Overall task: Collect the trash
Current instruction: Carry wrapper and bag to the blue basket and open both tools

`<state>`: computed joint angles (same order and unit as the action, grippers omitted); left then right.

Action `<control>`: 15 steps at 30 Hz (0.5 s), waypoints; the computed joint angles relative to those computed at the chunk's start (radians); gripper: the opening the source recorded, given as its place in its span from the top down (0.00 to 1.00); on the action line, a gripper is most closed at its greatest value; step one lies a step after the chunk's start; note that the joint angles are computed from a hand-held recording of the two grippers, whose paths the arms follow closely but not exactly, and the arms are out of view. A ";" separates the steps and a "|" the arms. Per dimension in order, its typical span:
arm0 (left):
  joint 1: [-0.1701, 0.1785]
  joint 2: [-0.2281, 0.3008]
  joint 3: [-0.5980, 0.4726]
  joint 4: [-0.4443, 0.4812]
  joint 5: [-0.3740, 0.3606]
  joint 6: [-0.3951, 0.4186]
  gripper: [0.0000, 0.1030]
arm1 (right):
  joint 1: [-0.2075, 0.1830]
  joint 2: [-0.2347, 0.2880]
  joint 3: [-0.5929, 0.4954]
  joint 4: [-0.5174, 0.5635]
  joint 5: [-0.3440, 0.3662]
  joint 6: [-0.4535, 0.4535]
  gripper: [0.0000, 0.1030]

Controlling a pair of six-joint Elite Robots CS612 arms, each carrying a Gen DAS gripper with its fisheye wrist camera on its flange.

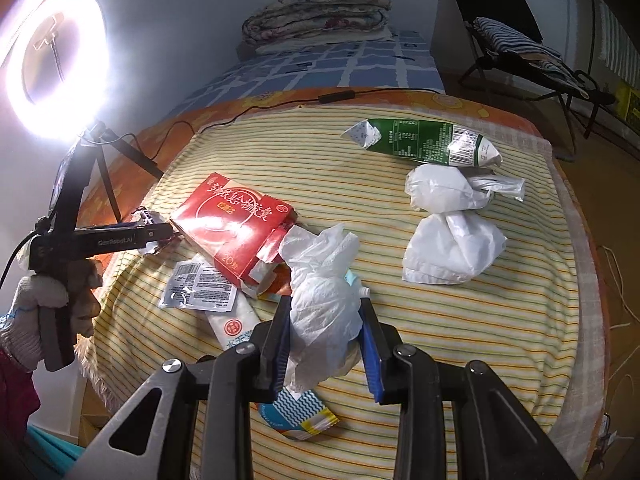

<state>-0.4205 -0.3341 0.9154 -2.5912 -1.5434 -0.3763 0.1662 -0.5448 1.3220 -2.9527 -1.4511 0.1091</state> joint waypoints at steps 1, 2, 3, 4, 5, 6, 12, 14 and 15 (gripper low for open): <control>0.005 -0.001 0.007 -0.020 -0.035 -0.009 0.80 | -0.001 -0.001 0.002 -0.002 -0.001 0.000 0.69; 0.006 -0.005 0.015 -0.031 -0.044 -0.011 0.84 | -0.001 -0.002 0.004 -0.004 -0.001 0.001 0.69; 0.004 -0.010 0.023 -0.039 -0.032 -0.006 0.86 | -0.002 -0.004 0.008 -0.009 -0.001 0.002 0.69; 0.002 -0.018 0.039 -0.060 -0.021 0.002 0.92 | -0.002 -0.006 0.012 -0.015 -0.002 0.001 0.69; 0.000 -0.025 0.052 -0.073 -0.017 0.005 0.92 | -0.001 -0.007 0.014 -0.019 -0.003 0.001 0.69; 0.000 -0.035 0.069 -0.091 -0.017 0.009 0.92 | -0.001 -0.009 0.017 -0.023 -0.004 0.000 0.69; -0.013 -0.119 0.209 -0.223 -0.012 0.058 0.92 | 0.001 -0.032 0.060 -0.059 0.002 -0.020 0.69; -0.019 -0.148 0.258 -0.260 -0.020 0.076 0.92 | 0.000 -0.045 0.084 -0.076 0.019 -0.019 0.69; -0.023 -0.164 0.286 -0.281 -0.024 0.083 0.92 | 0.000 -0.051 0.097 -0.087 0.026 -0.022 0.69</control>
